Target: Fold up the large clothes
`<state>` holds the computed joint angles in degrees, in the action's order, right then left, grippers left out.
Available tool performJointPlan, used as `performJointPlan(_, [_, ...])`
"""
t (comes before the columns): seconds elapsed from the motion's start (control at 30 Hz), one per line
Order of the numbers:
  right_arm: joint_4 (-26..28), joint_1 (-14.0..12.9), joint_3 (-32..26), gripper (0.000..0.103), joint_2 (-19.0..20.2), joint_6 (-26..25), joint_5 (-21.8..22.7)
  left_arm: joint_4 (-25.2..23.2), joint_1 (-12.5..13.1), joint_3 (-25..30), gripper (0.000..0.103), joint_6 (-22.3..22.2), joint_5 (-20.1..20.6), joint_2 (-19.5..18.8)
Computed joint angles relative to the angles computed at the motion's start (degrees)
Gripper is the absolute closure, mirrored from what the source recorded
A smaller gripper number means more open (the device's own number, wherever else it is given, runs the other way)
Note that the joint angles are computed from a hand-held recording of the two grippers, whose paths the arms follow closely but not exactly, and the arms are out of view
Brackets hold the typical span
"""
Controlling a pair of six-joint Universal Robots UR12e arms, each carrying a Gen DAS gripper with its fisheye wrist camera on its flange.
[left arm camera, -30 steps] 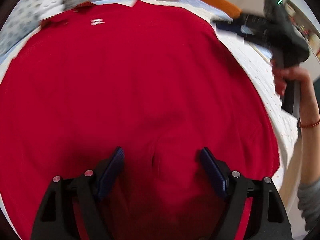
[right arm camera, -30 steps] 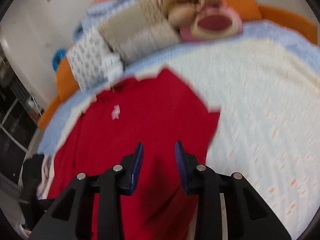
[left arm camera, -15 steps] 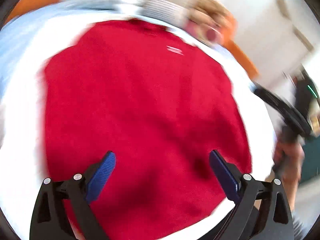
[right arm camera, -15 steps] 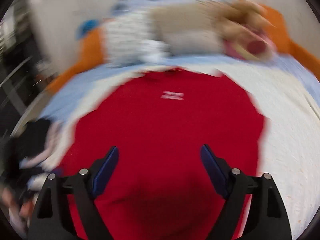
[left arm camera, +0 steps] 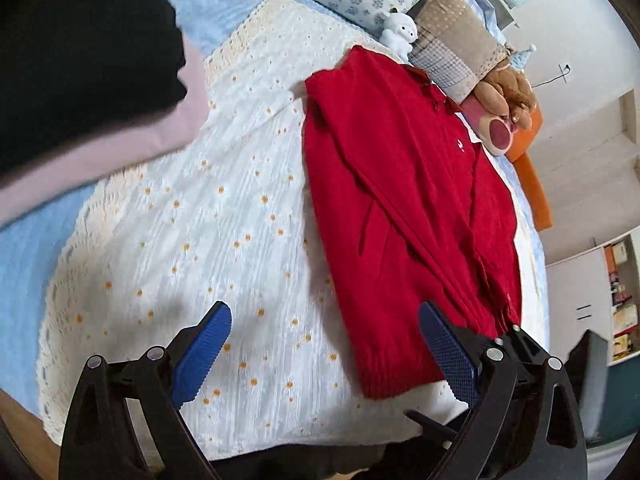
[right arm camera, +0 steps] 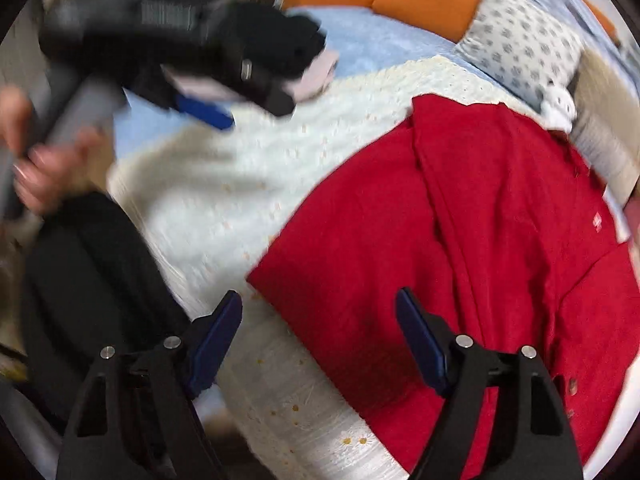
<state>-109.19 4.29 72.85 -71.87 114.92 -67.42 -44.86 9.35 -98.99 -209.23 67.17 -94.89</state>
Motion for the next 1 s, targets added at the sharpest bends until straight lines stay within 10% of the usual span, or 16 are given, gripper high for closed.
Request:
performJointPlan(0.3, [-26.2,2.5,12.1,0.030,-2.4,-2.7,-5.5,2.3,0.5,-1.7,0.007,-2.4,-2.7,-0.9])
performJointPlan(0.53, [-44.7,1.4,16.5,0.030,-2.2,5.6,-1.2,0.0,-0.8,0.7,0.007,-0.4,6.2,-1.7])
performJointPlan(0.6, [-39.6,2.0,14.6,0.031,-1.6,3.7,-2.4,-0.6,-0.5,1.2,0.007,-0.2,5.4,-2.0])
performJointPlan(0.67, [-27.6,1.7,11.1,0.058,-0.7,4.7,-0.6,-1.7,-0.2,2.1,0.007,0.2,4.4,-2.6])
performJointPlan(0.87, [5.4,-4.1,-3.6,0.061,3.6,11.1,20.5,-1.9,1.1,4.4,0.007,-0.1,1.9,-4.9])
performJointPlan(1.0, [19.4,-7.1,-11.8,0.062,6.3,9.0,31.5,5.8,3.5,7.4,0.007,-5.1,-6.7,-10.0])
